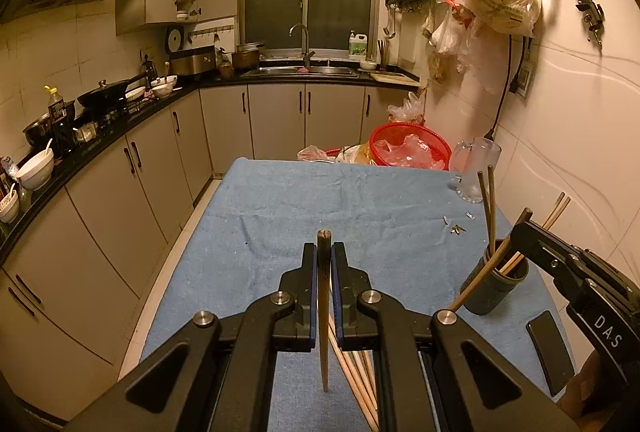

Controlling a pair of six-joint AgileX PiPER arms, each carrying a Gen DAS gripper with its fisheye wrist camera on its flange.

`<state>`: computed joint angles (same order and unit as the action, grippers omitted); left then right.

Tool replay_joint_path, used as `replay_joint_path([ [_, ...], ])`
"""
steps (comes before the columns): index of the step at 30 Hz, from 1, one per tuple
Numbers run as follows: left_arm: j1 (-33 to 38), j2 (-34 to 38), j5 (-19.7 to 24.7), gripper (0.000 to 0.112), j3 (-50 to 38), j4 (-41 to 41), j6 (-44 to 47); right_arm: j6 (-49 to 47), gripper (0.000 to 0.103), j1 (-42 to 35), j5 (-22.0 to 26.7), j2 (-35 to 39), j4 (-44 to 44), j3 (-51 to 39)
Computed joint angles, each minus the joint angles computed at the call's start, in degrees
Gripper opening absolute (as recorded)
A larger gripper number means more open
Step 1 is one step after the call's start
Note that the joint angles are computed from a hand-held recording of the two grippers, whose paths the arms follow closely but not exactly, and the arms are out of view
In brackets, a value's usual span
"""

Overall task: Organize utensils
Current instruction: 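Lift both held chopsticks and carry them over the black cup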

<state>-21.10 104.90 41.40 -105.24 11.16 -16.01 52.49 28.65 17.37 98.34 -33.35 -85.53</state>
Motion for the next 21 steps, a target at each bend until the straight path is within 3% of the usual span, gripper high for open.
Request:
replay_joint_path([
  [12,0.00,-0.01,1.01,0.007,-2.20,-1.85,1.96,6.02,0.007,-0.73,-0.83,-3.63,-4.94,3.10],
  [21,-1.85,3.72,6.55,0.007,-12.54,-6.16,5.99,10.88,0.007,-3.23,-0.74,-8.64,-9.73,6.05],
])
